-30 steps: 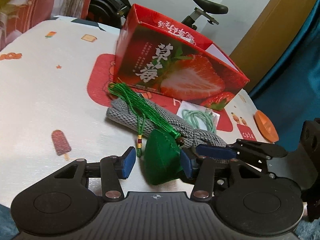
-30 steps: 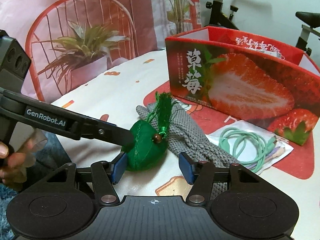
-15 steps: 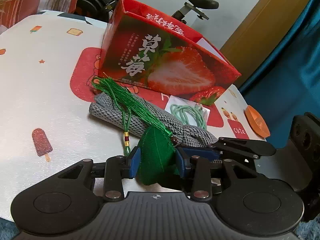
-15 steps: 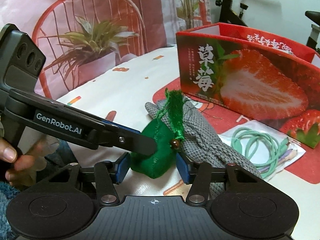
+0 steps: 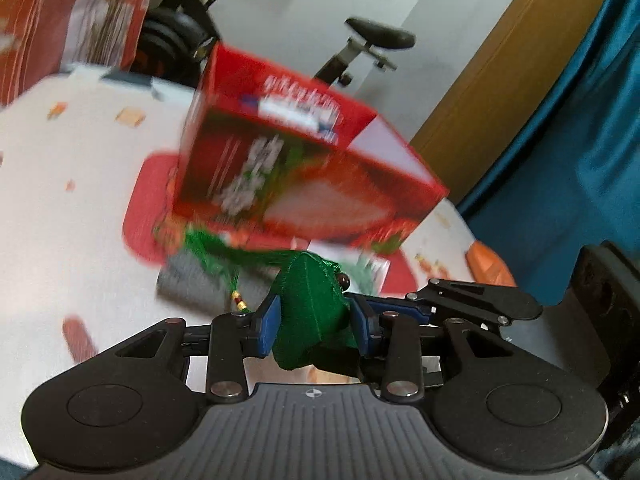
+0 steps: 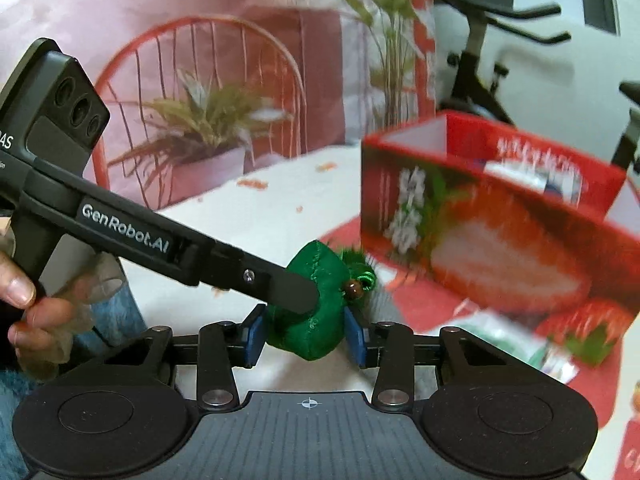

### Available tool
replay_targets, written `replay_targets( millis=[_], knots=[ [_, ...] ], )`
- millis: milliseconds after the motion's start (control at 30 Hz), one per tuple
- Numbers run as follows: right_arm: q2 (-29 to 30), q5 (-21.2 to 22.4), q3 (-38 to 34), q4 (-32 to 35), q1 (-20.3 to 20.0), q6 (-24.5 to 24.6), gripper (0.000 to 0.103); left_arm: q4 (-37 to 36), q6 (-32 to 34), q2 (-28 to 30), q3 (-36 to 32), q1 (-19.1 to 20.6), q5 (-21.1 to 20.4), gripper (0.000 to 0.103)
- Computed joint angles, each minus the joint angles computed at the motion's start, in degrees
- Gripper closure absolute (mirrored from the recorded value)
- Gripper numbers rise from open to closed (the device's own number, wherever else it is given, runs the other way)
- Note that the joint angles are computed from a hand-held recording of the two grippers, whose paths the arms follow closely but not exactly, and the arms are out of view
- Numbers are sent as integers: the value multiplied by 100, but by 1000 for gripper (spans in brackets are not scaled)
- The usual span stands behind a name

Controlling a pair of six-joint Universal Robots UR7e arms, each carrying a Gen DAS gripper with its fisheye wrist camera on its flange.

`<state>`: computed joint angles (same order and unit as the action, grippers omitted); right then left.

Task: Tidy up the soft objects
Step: 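Lift the green pouch with both tools and carry it over the box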

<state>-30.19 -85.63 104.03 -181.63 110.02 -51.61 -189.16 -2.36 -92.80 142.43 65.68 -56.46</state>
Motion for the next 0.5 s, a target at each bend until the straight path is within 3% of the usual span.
replay_targets(
  millis=[167, 500],
  knots=[
    [-142, 336, -274, 80, 28, 124, 65, -238, 415, 139, -354, -364, 246, 63],
    [-222, 798, -1147, 389, 174, -249, 65, -814, 1620, 643, -1309, -923, 360, 62]
  ],
)
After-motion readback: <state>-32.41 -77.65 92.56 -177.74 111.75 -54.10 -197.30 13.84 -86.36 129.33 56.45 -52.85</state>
